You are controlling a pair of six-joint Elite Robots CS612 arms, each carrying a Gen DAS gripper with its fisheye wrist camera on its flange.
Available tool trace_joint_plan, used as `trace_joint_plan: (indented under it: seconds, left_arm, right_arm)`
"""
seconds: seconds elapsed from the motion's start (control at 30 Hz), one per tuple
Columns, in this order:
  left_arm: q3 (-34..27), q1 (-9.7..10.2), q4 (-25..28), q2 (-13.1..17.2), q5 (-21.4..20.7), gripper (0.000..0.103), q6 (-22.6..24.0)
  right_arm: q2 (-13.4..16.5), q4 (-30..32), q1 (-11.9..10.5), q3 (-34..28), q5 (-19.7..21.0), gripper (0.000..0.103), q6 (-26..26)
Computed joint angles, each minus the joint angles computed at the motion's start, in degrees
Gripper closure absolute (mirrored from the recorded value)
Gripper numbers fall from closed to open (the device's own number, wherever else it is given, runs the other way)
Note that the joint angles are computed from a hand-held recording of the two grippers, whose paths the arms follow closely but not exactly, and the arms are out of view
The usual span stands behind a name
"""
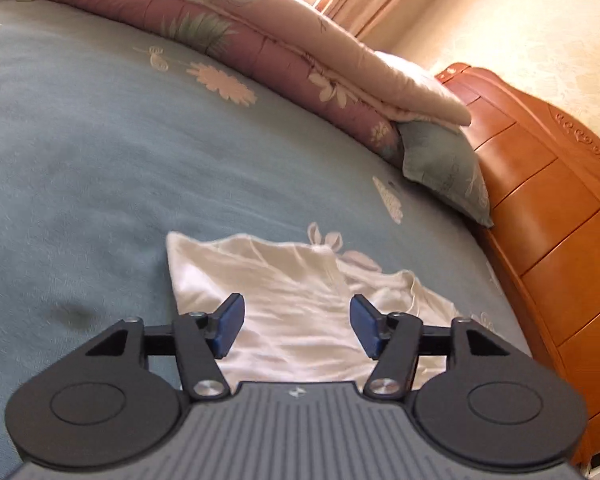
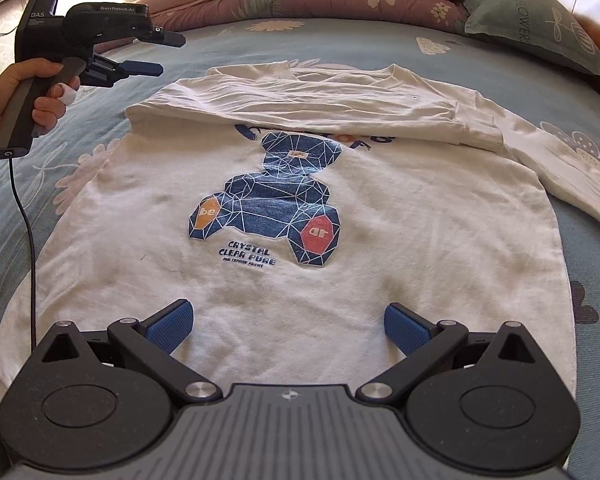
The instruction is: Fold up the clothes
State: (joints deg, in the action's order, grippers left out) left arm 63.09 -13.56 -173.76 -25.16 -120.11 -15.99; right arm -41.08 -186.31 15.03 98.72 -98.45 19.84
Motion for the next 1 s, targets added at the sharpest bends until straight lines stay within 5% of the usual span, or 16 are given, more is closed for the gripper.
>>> trace_joint_plan:
  seconds: [0.1, 0.2, 0.27, 0.47, 0.67, 0.73, 0.87, 1.0]
  left_arm:
    - [2.42, -0.27, 5.94, -1.27, 4.79, 0.047, 0.92]
    - [6.33, -0.15, 2.47, -3.09, 7.78, 0.051, 1.77]
    - [8.46, -0.17, 0.14, -4.37, 9.35, 0.046, 2.07]
    - [10.07, -0.93, -10.21, -4.61, 5.27, 0.020, 6.69]
    - [9.29, -3.38, 2.41, -4.99, 10.71, 0.020, 17.83]
    - [11.22, -3.29, -0.42, -5.55, 11.92, 0.019, 19.99]
    - [16.24, -4.78, -1.45, -9.36, 22.39, 0.013, 19.95]
    - [20.29, -4.82, -7.58, -11.89, 19.84, 0.007, 22.17]
  right_arm:
    - [0.11, 0.06, 0.08, -0.13, -0.33, 0.000, -0.24]
    - [0.04, -0.14, -0.09, 0.04, 0.15, 0.000, 0.10]
    - [0.06, 0.40, -0.01, -0.07, -0.04, 0.000, -0.32]
    - [1.00, 0.33, 0.80, -0.89, -2.82, 0.000, -2.44]
    - [1.86, -2.61, 1.03, -0.89, -3.93, 0.000, -2.62]
    - [1.98, -3.35, 0.97, -0.78, -3.80, 0.000, -2.94]
    - [2.40, -5.46, 1.08, -0.53, -4.16, 0.000, -3.89]
    - [2.70, -6.92, 1.13, -0.43, -4.33, 0.000, -4.91]
